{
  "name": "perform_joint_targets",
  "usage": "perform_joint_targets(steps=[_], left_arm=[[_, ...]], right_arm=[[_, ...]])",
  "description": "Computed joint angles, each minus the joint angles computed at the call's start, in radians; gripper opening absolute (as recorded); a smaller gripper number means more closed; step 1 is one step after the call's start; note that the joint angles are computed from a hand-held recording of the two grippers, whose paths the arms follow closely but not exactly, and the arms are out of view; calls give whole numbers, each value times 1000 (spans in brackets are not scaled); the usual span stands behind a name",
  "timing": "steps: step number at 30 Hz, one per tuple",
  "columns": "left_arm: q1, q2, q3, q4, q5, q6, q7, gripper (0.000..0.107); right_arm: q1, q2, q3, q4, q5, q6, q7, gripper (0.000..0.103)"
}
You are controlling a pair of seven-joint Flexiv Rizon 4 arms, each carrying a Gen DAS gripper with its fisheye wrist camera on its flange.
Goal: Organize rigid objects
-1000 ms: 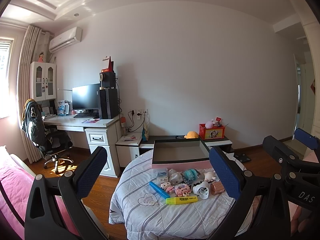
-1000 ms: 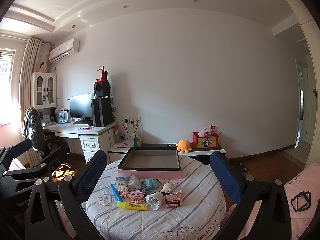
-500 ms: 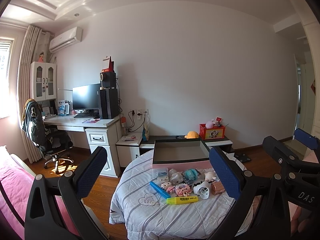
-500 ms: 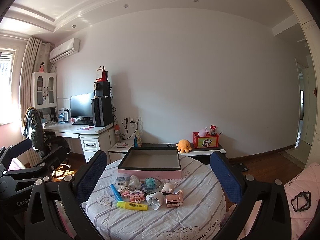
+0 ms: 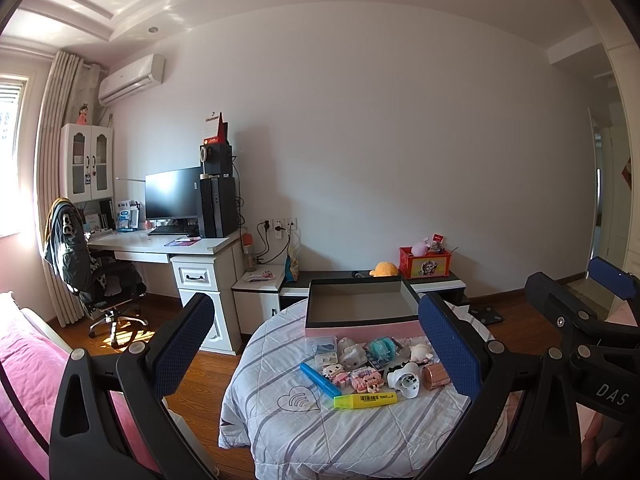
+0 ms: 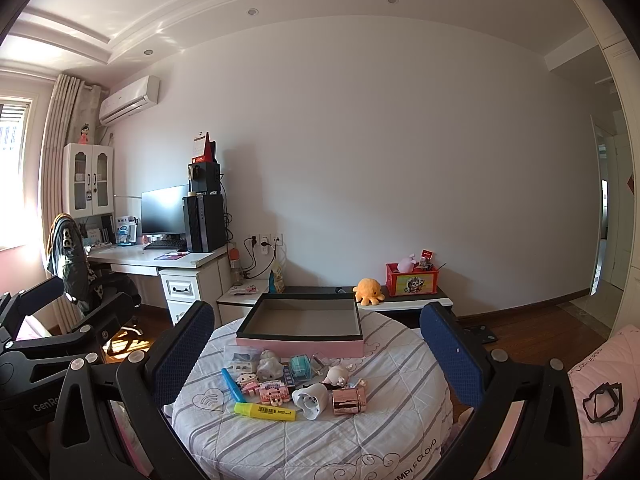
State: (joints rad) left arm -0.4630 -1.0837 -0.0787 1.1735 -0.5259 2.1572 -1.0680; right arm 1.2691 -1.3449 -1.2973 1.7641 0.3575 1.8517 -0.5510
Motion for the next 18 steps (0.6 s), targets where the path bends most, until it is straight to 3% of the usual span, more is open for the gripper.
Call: perform_joint_targets(steps=[8,13,16,18], left_arm=[[3,-9,1,-14,3,-16,0,103],[-7,-51,29,-85,-32,-100,18,103],[-38,-109,98,-175,-99,-186,29,103],[-76,-167,202,-257,-179,-270,16,103]], right_arm=[[-2,-1,4,-4,0,-3,5,103],[-38,17,42,-37,-28,-21,13,103],[-81,41,87,-68,-58,-30,7,103],[-115,56,124,-92,-80,-33,4,103]])
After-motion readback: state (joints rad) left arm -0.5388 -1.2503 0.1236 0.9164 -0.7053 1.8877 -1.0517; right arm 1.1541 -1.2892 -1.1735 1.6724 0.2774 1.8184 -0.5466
